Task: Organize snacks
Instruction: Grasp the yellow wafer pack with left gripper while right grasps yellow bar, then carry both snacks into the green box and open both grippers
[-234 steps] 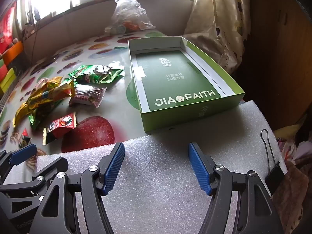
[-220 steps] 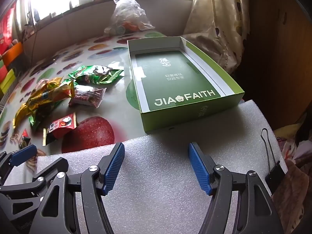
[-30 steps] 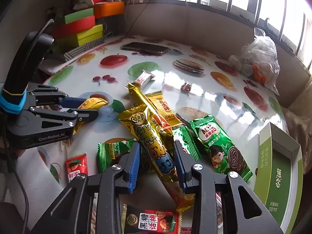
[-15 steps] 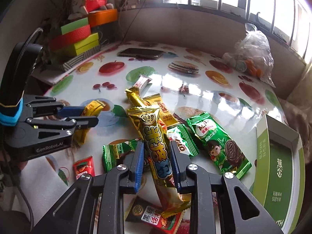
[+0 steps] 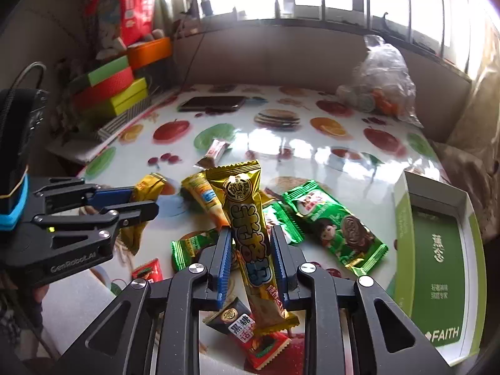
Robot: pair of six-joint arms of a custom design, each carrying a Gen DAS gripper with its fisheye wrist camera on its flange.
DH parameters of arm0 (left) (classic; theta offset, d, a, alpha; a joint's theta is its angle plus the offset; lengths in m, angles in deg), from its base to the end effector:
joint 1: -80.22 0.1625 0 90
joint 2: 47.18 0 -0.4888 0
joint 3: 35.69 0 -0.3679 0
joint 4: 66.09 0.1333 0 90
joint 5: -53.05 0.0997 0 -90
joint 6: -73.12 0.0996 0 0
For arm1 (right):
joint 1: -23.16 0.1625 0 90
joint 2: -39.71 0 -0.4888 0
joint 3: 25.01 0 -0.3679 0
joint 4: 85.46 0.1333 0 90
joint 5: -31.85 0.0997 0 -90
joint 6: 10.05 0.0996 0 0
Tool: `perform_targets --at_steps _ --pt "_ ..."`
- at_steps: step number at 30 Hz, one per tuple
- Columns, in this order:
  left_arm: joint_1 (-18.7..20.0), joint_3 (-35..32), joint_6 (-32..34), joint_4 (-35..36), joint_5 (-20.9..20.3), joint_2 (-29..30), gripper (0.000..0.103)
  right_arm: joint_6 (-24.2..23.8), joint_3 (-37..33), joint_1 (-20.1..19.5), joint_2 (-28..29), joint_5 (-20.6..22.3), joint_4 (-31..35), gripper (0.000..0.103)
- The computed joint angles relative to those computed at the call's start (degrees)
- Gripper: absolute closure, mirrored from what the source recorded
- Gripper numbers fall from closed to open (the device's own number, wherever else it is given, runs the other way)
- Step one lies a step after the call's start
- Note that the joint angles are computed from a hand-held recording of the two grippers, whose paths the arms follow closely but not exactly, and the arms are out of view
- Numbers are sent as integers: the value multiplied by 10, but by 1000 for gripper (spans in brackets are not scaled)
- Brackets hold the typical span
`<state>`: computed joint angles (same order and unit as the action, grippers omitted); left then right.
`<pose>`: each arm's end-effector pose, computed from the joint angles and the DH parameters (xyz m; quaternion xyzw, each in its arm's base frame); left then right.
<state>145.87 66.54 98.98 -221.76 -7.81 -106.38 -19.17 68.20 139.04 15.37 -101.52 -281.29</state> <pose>-0.1002 -0.6623 0.2894 0.3579 0.8803 -0.1867 0.2492 0.3644 -0.6025 0.0229 0.1533 -0.8757 0.3425 0.3038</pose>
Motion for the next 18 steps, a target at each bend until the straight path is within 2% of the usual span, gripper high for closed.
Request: perform_targets --at_steps 12,18 --pt "-26 6 -17 8 -30 1 77 33 33 6 -25 -27 -34 82" --pt "-37 10 -18 11 -46 0 77 45 57 6 -37 -23 -65 82"
